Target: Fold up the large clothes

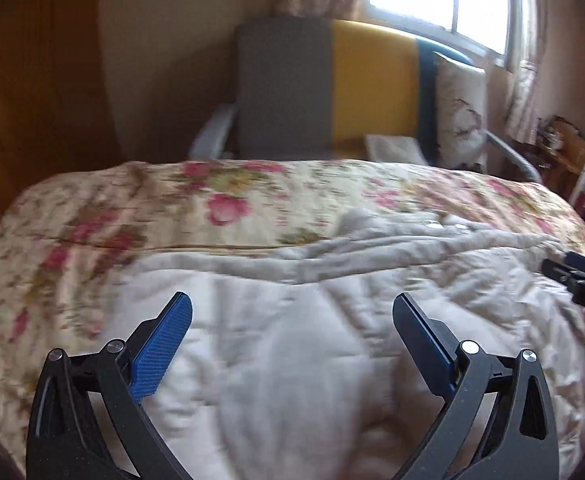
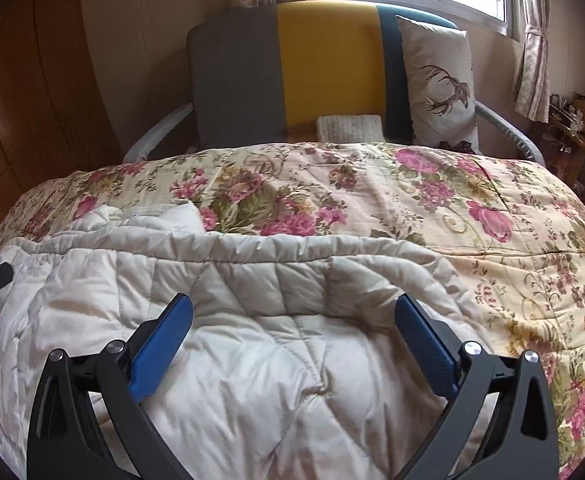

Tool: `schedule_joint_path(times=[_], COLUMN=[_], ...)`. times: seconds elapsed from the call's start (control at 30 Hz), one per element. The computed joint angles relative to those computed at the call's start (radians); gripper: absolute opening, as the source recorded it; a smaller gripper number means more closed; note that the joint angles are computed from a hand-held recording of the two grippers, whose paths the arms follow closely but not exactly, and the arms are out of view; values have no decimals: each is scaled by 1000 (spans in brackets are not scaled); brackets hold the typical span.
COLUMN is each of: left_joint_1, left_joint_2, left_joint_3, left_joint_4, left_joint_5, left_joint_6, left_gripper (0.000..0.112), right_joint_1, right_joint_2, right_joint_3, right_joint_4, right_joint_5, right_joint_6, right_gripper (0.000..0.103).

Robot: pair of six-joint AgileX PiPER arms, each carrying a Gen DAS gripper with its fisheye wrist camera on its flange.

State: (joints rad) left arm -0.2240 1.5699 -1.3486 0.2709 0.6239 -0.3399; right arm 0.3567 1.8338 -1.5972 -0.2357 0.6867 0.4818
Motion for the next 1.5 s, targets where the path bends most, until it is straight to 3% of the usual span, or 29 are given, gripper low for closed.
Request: schedule_joint_path(times=[0.07,0.1,0.3,0.47,0.6,0.67,0.77,0.83,0.9,1.1,1.23,1.4,1.5], left_joint_1=[21,49,237,241,221,237,270,304,358,565,626,587,649], left_joint_2=[16,35,115,125,-22,-144,-342,-433,-516,-680,-772,-863,-842], left_joint_3=[2,4,25,24,138,253,434,514,598,745,798,851,887], left_joint_4=[77,56,-479,-533,-451,-529,-622,-650,-767,-1048,-1073,-1021,-1159], left_joint_5=[26,28,-71,-68,-112,-171,-236,-224,-212,-57,25,71,165], left_joint_6=[-60,-41,315,351,232,273,307,294,382,601,597,513,659], left_gripper=[100,100,100,100,100,100,100,100,100,100,100,99,97], right_joint_1=[-7,-17,-60,-81,-48,-29,17,65,114,282,394,389,376], right_joint_2=[73,97,134,124,74,46,7,-48,-121,-319,-237,-234,-244], right_joint_3=[-83,-98,-72,-46,23,56,73,114,175,413,420,534,550], right_joint_4=[-14,15,133,211,84,7,-149,-278,-367,-686,-804,-969,-977], right_joint_5=[82,82,-30,-64,-115,-124,-59,-16,-1,-80,68,-18,-45], right_joint_6=[14,-9,-82,-133,-20,49,187,305,396,725,750,990,1009], right_gripper=[101,101,101,101,101,101,101,101,101,101,101,101,101])
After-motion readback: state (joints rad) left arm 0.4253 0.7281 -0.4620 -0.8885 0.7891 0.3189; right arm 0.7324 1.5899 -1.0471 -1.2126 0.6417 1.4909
